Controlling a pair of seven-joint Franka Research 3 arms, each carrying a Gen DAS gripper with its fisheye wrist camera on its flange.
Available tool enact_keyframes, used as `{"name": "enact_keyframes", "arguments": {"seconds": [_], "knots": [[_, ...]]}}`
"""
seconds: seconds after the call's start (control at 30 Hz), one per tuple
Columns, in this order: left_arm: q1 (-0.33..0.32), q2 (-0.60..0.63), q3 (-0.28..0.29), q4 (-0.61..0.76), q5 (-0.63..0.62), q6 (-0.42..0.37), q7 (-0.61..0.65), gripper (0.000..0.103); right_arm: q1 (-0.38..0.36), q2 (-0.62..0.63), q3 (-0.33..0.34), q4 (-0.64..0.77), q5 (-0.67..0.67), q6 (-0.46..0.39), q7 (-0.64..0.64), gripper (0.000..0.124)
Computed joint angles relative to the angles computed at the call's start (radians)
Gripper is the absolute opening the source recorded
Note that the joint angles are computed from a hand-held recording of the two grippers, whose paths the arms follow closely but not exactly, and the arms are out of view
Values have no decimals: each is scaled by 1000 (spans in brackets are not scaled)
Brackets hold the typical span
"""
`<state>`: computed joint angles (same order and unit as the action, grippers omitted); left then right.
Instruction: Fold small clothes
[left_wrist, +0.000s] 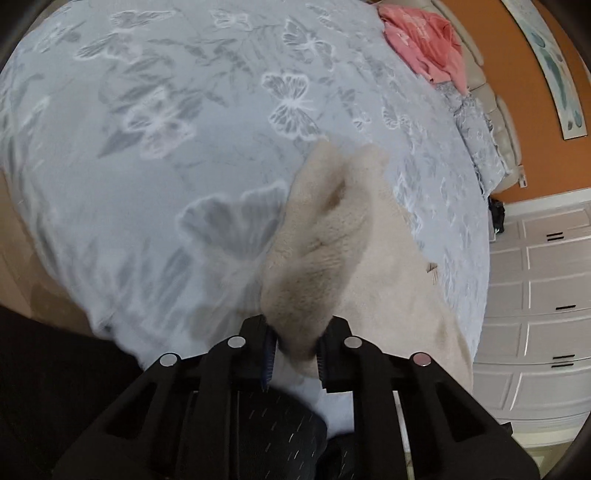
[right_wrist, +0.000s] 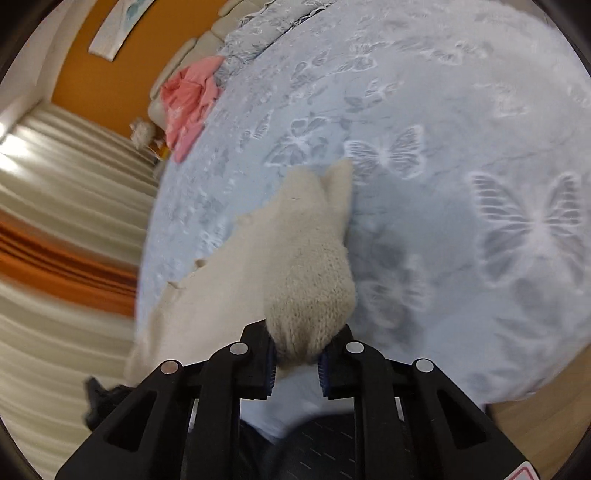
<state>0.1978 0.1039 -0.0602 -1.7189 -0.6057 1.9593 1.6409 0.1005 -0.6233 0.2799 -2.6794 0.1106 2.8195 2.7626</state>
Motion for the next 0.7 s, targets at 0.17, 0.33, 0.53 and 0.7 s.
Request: {"name": "enact_keyframes", "arguments": {"seconds": [0.17,0.33,0.53,0.7], "knots": [[-23,-13,-2,-113,137,12,-27,27,137,63,-107,-61,124,-109,-74,26],[-56,-91,-4,-114,227,115,-8,46,-14,-34,19,20,-55,-279,28,34],[-100,48,-40,108,225,248,99,78,-66,151,-48,238,-261,-275,-132,64],[-142,329,-95,409,331,158,-26,78,-11,461,-158,448,-196,-258,-305,64]]}}
